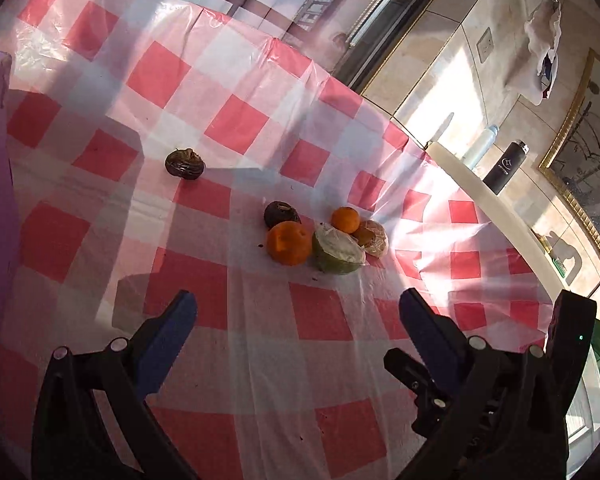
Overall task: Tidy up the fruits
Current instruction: 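Reach the right tool to the green wrapped melon and grasp it, then grasp another orange with the left tool while the right tool holds the melon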
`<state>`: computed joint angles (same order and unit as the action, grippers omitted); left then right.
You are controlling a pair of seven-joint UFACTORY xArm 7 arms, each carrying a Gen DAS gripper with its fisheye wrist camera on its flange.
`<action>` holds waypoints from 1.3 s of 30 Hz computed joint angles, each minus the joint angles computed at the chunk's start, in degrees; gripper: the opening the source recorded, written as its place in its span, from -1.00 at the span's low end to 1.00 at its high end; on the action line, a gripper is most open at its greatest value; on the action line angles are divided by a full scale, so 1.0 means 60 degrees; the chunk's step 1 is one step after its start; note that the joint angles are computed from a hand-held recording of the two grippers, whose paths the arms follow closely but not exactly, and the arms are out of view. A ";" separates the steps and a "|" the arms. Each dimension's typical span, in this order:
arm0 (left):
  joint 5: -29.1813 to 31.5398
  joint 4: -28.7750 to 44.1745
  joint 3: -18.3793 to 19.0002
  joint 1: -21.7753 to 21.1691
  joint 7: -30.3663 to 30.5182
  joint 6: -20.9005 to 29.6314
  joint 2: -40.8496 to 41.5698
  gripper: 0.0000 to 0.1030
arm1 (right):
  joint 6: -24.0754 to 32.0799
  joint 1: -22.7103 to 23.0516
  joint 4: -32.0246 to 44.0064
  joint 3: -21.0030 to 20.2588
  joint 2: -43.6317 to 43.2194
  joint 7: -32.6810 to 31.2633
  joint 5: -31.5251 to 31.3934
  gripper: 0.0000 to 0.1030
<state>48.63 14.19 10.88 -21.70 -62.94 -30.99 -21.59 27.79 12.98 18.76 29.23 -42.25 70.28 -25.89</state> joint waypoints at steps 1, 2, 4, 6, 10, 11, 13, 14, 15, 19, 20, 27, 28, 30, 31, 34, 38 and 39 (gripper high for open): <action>0.0351 0.0102 0.0274 -0.0126 -0.0210 -0.0111 0.0152 0.96 | -0.0266 -0.0415 0.0299 0.0040 0.0620 -0.0135 -0.0262 0.68; 0.0655 0.0182 0.0454 -0.0139 -0.0456 -0.0293 0.0317 0.96 | -0.0473 -0.0791 0.0611 0.0058 0.1253 -0.0204 -0.0480 0.65; 0.0866 0.0309 0.0411 0.0032 -0.0798 -0.0401 0.0523 0.96 | -0.0616 -0.1322 0.1231 0.0123 0.2326 -0.0225 -0.0965 0.62; 0.1250 0.0445 0.0393 0.0173 -0.1188 -0.0483 0.0684 0.96 | -0.0719 -0.1457 0.1793 -0.0112 0.3227 -0.0323 -0.1363 0.50; 0.1074 0.0372 -0.0207 0.0681 -0.1112 -0.0504 0.0623 0.96 | -0.0665 -0.1542 0.2626 -0.0350 0.4240 -0.0095 -0.2445 0.49; 0.1063 0.0363 -0.0316 0.0772 -0.1100 -0.0496 0.0601 0.96 | -0.0553 -0.1535 0.2831 -0.0396 0.4444 -0.0028 -0.2694 0.48; 0.1069 0.0363 -0.0423 0.0885 -0.1121 -0.0543 0.0619 0.96 | -0.0387 -0.1447 0.3214 -0.0566 0.4843 0.0026 -0.3018 0.48; 0.1093 0.0363 -0.0444 0.0933 -0.1158 -0.0577 0.0634 0.96 | -0.0408 -0.1377 0.3372 -0.0700 0.5029 0.0012 -0.3103 0.46; 0.1103 0.0352 -0.0475 0.0988 -0.1174 -0.0598 0.0629 0.96 | -0.0547 -0.1295 0.3465 -0.0869 0.5175 -0.0021 -0.3142 0.38; 0.1188 0.0430 -0.0569 0.1113 -0.1253 -0.0657 0.0720 0.96 | -0.0946 -0.0830 0.3389 -0.1494 0.5209 -0.0013 -0.3044 0.15; 0.1217 0.0432 -0.0584 0.1149 -0.1281 -0.0680 0.0729 0.96 | -0.1192 -0.0688 0.3145 -0.1656 0.4988 0.0103 -0.2999 0.14; 0.1320 0.0461 -0.0729 0.1304 -0.1390 -0.0579 0.0674 0.96 | -0.4512 -0.2841 -0.0003 -0.0698 0.1282 0.3614 -0.3997 0.14; 0.1386 0.0505 -0.0712 0.1280 -0.1428 -0.0542 0.0691 0.96 | -0.5194 -0.3381 -0.0444 -0.0538 0.0817 0.4000 -0.3855 0.14; 0.1480 0.0522 -0.0658 0.1274 -0.1509 -0.0571 0.0715 0.96 | -0.6888 -0.4586 -0.1259 -0.0027 0.0200 0.4479 -0.3260 0.14; 0.1515 0.0526 -0.0646 0.1282 -0.1577 -0.0557 0.0713 0.96 | -0.7594 -0.5039 -0.1453 0.0054 0.0283 0.4363 -0.2971 0.14; 0.1360 0.0522 -0.0819 0.1243 -0.1548 -0.0019 0.0434 0.96 | -0.8908 -0.5606 -0.1913 0.0212 0.0353 0.3847 -0.2216 0.14; 0.0304 0.0847 -0.1664 0.1041 -0.0821 0.1565 0.0212 0.96 | -0.8926 -0.5521 -0.1838 0.0658 0.0416 0.3526 -0.1408 0.14; -0.0125 0.1065 -0.2140 0.1186 -0.0420 0.1968 0.0300 0.96 | -0.8911 -0.5449 -0.1849 0.0624 0.0460 0.3423 -0.1300 0.14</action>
